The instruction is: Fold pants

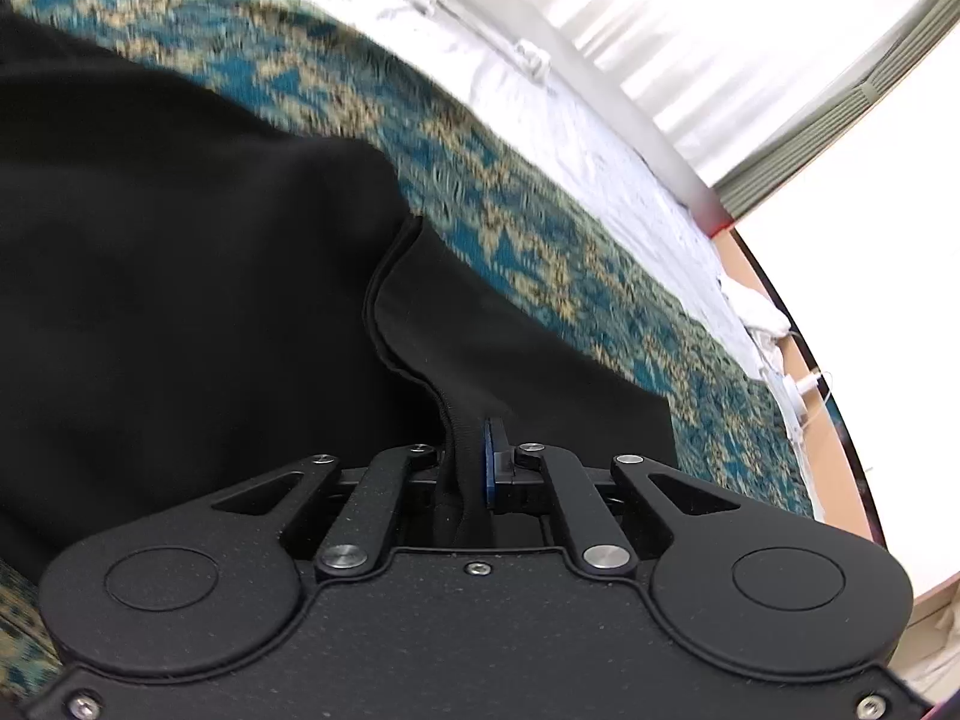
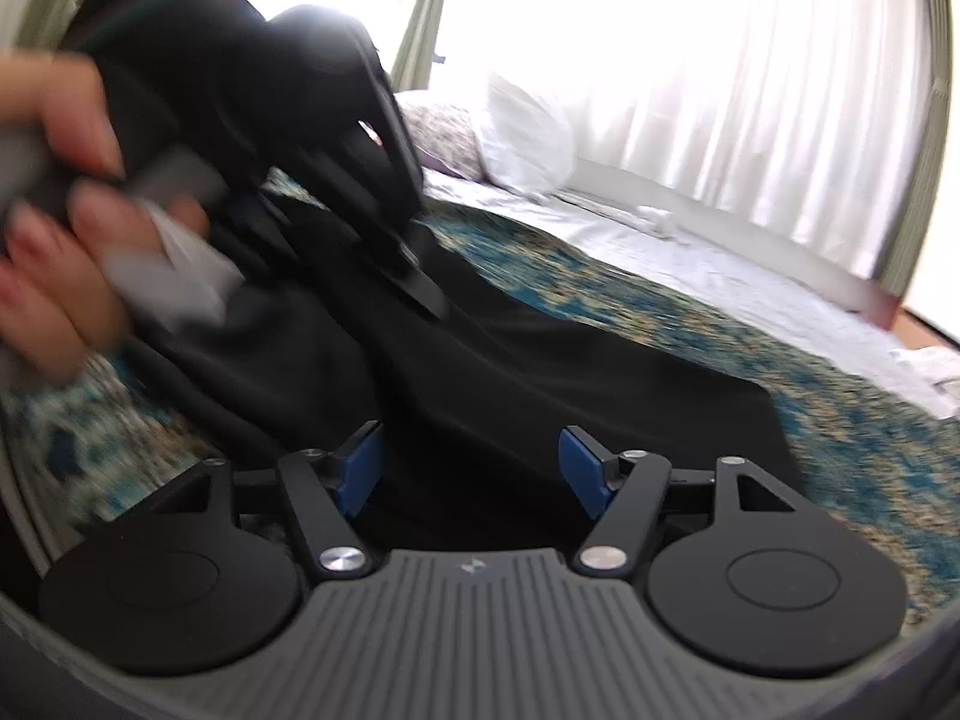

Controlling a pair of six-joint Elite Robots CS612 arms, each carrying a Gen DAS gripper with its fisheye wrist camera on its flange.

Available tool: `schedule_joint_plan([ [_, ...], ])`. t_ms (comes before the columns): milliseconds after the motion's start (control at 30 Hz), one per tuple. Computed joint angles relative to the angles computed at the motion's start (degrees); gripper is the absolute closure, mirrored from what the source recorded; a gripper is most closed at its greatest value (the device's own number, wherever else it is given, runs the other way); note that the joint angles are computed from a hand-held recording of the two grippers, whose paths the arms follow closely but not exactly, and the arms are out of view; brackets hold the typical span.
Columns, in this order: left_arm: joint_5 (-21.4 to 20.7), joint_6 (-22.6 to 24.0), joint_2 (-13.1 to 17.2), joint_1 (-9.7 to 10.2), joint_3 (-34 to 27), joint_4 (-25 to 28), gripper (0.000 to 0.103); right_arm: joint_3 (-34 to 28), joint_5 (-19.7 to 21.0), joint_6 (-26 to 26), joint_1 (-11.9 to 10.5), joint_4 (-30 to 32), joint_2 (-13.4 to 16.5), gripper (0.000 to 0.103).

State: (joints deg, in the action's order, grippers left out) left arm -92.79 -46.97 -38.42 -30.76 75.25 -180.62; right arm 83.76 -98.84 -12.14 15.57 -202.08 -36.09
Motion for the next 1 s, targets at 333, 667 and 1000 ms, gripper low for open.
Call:
schedule_joint_plan([
  [333, 7.19, 4.16, -1.85, -0.37, 2.60, 2.04, 0.098, 2.63, -19.36, 10.54, -1.71, 4.90, -1.50, 0.021],
  [667, 13.23, 6.08, -2.32, -0.81, 4.23, 4.44, 0.097, 6.40, -17.88, 19.52, -4.20, 5.55, -3.57, 0.014],
  [1000, 21.46, 9.51, -3.89, -1.69, 7.15, 6.06, 0.096, 8.38, -17.35, 21.92, -4.48, 3.76, -4.34, 0.013],
])
